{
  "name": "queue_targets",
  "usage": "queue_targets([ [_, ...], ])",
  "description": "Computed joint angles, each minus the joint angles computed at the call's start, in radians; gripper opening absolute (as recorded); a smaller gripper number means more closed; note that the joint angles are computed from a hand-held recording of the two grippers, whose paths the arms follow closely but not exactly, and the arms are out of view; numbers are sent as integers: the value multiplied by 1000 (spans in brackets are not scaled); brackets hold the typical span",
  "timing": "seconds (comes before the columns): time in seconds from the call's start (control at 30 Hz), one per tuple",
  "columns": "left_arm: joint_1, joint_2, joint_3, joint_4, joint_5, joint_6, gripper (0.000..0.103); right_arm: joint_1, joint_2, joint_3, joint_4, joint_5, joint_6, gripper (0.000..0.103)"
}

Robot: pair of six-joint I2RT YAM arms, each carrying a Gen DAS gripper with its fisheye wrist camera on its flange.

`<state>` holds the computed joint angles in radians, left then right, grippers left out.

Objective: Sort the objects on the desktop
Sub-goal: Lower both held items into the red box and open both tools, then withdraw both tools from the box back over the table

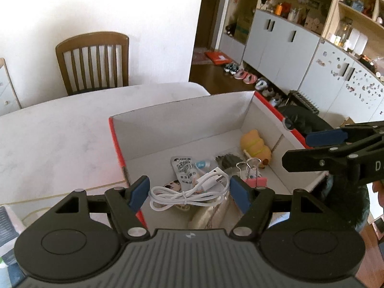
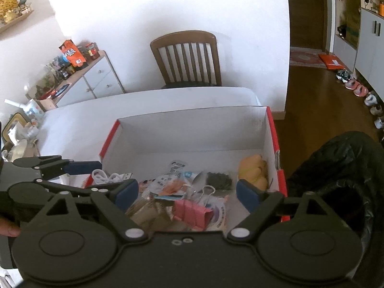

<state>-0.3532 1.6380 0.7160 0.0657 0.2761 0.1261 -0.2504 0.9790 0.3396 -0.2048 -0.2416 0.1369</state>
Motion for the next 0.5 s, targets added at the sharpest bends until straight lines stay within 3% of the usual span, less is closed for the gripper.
queue_targets([
  [0.17, 65, -96, -90, 13, 64, 60, 81, 118, -134, -22, -72, 91, 60, 94],
  [0.4, 194, -194, -163, -36, 176, 172, 86, 432, -234, -33, -137, 342, 233, 100],
  [0.43, 217, -200, -164, -51, 197, 184, 88, 479, -226, -30, -137, 378, 267, 100],
  [0.5, 270, -210, -166, -79, 246, 218, 102, 555, -207, -24, -132, 432, 331, 100],
])
